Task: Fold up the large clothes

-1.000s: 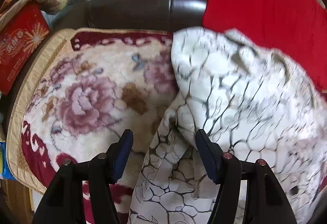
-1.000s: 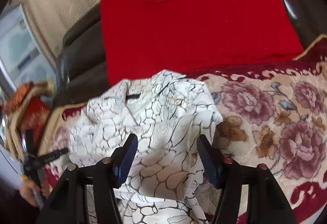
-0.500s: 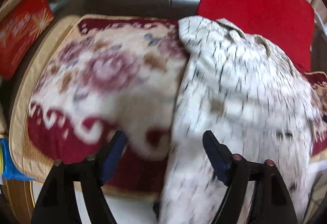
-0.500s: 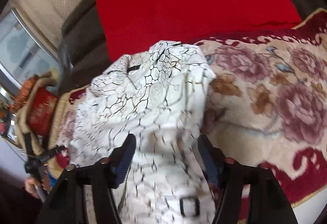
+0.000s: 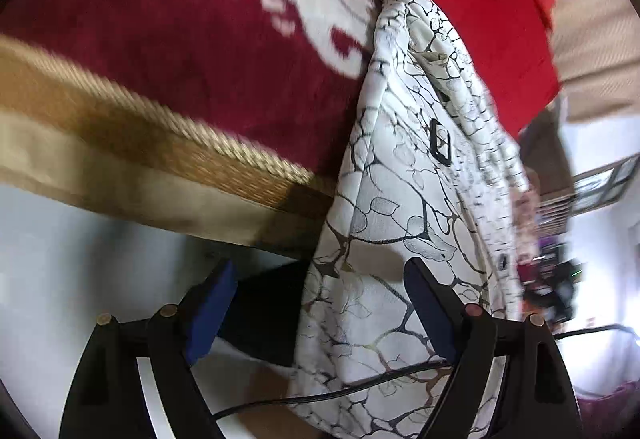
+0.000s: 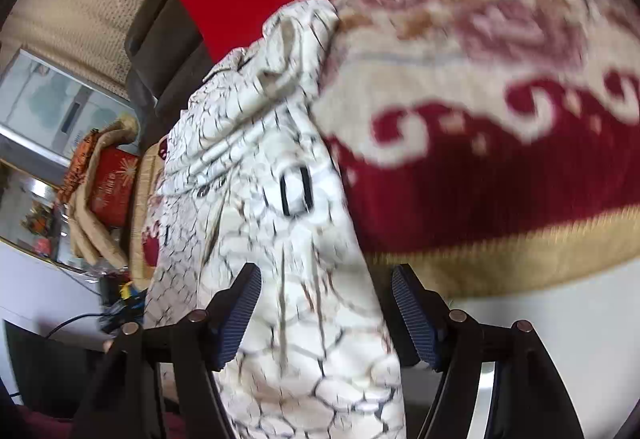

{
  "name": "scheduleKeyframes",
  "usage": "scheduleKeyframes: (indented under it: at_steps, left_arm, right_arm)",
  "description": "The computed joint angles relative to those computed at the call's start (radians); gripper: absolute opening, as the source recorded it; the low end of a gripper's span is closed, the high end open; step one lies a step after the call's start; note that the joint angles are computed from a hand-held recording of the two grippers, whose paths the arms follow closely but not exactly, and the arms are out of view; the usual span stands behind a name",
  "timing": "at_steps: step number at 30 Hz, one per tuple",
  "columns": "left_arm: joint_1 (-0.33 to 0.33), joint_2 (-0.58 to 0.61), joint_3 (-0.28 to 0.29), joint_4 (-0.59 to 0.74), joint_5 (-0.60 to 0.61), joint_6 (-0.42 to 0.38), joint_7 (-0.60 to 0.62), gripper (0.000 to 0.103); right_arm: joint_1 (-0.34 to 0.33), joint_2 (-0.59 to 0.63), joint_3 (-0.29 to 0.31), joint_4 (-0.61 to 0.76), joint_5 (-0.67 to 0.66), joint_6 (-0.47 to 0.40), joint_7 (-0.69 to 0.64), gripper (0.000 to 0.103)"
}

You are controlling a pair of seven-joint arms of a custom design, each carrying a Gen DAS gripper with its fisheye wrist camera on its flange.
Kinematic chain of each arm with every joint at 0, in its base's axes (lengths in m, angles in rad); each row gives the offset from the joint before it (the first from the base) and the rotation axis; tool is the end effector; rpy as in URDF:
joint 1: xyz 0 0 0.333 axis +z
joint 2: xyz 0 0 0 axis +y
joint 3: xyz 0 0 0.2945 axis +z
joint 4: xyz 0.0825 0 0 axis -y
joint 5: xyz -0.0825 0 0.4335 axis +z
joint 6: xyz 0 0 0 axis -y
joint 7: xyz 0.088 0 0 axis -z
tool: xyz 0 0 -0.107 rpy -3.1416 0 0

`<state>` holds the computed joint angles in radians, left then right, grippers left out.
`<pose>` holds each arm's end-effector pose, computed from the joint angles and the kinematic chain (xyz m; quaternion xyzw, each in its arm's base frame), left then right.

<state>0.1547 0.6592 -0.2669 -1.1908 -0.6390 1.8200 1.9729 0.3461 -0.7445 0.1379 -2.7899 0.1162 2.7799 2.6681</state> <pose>0.7698 -0.0832 0.4016 0.5527 -0.7417 0.3034 0.2288 0.3775 0.1886 0.4580 -0.3910 0.8480 -0.0095 0.3578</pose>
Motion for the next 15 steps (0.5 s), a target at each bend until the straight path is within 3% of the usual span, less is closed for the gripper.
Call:
scheduleKeyframes:
  at_steps: [5, 11, 13, 15]
  left_arm:
    - [0.046, 0.101, -0.070, 0.060, -0.139, -0.115, -0.006, 0.086]
    - [0.039, 0.036, -0.079, -0.010, -0.180, -0.117, 0.107, 0.085]
    - [0.025, 0.016, -0.072, -0.024, -0.176, -0.115, 0.138, 0.061]
    - [0.018, -0.005, -0.064, -0.046, -0.183, -0.100, 0.154, 0.055]
  right_arm:
    - [0.068, -0.046, -0.020, -0.126, 0.084, 0.160, 0.059, 0.074]
    - [0.158, -0.005, -0.077, -0.201, 0.146, 0.334, 0.093, 0.078]
    - [0.165, 0.049, -0.077, -0.203, 0.150, 0.393, 0.106, 0.079]
    - [0.248, 0.113, -0.177, -0.195, 0.152, 0.458, 0.079, 0.079]
